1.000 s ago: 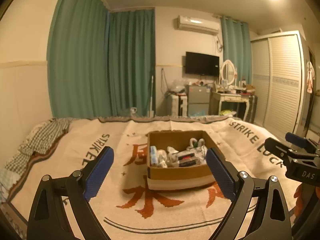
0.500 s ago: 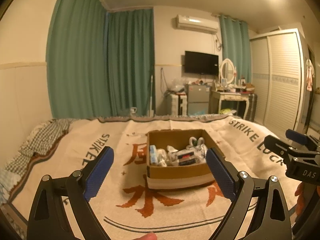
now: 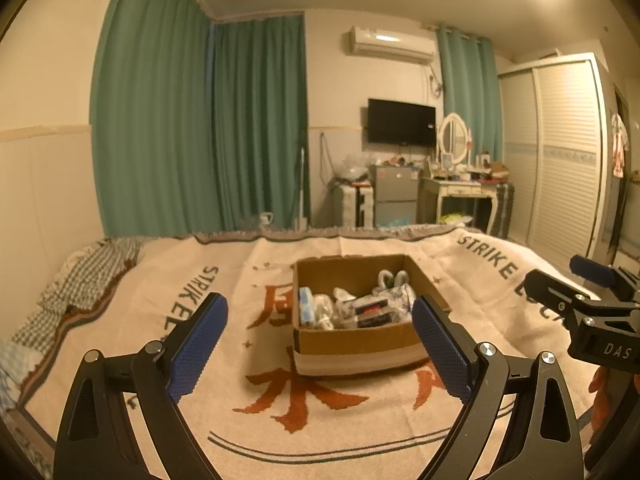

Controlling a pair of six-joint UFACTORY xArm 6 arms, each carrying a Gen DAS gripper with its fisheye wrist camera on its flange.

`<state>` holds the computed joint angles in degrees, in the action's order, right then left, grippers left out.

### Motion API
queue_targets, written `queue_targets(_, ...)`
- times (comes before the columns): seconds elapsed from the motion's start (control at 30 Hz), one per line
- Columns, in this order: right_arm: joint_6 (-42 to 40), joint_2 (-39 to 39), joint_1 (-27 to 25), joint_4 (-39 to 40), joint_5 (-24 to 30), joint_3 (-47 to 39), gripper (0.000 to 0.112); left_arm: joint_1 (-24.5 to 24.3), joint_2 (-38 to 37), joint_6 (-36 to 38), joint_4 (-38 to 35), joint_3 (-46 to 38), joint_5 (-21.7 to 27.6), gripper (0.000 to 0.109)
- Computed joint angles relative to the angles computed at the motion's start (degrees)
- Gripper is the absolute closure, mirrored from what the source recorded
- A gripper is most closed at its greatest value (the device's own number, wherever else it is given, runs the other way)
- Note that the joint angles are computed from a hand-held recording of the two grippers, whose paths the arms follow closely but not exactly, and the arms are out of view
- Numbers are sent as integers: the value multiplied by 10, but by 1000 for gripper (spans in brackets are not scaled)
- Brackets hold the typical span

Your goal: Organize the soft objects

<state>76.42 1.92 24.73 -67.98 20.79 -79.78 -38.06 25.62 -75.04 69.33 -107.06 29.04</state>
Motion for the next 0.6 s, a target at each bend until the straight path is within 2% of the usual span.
queue_targets(0.6,-8,6,2,11,-1,-4,9,-2,-1,9,-7,2,9,14)
